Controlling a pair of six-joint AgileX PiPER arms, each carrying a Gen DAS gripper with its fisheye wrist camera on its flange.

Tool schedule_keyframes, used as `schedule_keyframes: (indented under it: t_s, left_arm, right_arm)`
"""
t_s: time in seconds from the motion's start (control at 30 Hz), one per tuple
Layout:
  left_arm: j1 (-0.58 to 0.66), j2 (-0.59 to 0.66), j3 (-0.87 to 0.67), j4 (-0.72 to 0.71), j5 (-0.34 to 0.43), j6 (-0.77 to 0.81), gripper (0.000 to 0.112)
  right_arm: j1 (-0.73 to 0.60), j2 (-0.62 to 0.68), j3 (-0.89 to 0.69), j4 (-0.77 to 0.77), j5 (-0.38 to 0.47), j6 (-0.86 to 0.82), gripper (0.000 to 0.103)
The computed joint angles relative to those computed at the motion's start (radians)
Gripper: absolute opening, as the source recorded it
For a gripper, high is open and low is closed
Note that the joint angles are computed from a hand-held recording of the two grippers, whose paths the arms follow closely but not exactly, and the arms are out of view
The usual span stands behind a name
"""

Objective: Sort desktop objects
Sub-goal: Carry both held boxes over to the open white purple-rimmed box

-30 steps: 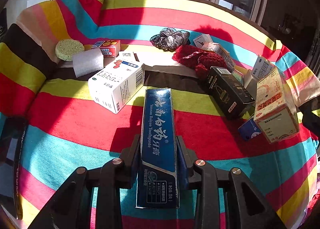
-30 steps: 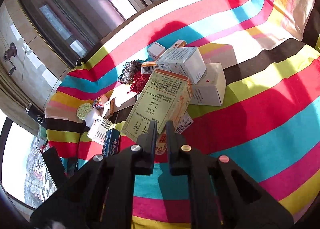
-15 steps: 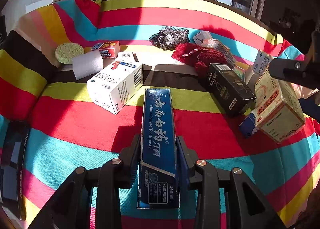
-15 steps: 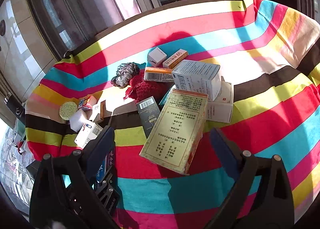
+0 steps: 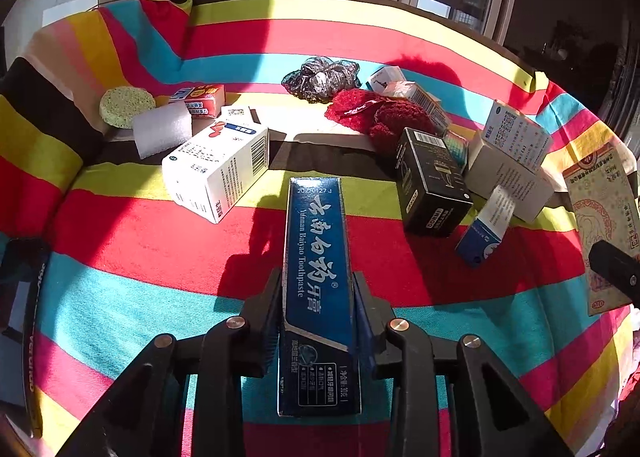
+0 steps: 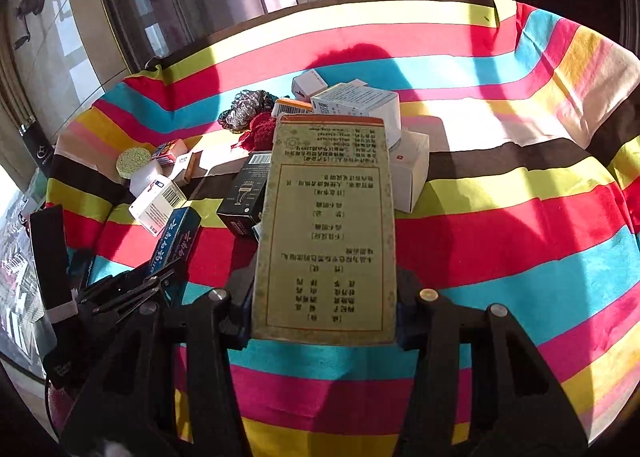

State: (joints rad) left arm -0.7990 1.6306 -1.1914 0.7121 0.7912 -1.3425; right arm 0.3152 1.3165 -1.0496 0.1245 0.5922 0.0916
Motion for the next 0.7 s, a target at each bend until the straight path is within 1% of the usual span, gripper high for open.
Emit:
schedule_keyframes:
  t_s: [0.1,0.2,0.3,0.4,0.47,0.5,0.63,0.7]
  left_arm:
    - [-0.052,-0.028,0.021,-0.026,-0.030,-0.014,0.033]
    - [-0.135,-0.013,-0.010,-0.021,0.003,-0.021,0.033]
    - [-0.199,0.012,-0.070,-0.052,0.011,0.027,0.033]
    - [-0.272,0.074,-0.187,-0.044,0.078,0.080,0.033]
    - [-0.302,0.112,-0.257,-0.057,0.097,0.124,0.033]
    - [-0.316,0.136,-0.296,-0.070,0.106,0.152,0.033]
    - [-0.363,0.236,-0.448,-0.112,0.147,0.256,0.033]
    - [-0.379,0.292,-0.536,-0.141,0.171,0.329,0.033]
  right_arm:
    - [-0.044,-0.077,0.038,0.015,0.036,-0.078,0.054]
    - [-0.156,-0.135,0.095,0.178,0.077,-0.276,0.054]
    - [-0.238,-0.198,0.159,0.245,0.108,-0.379,0.054]
    - [-0.341,-0.286,0.228,0.296,0.136,-0.483,0.054]
    - [-0.423,-0.333,0.267,0.334,0.165,-0.558,0.054]
    - [-0.490,-0.352,0.285,0.370,0.191,-0.621,0.054]
    - [-0.701,-0.390,0.323,0.456,0.258,-0.795,0.054]
    - [-0.783,-0.429,0.347,0.473,0.274,-0.852,0.054]
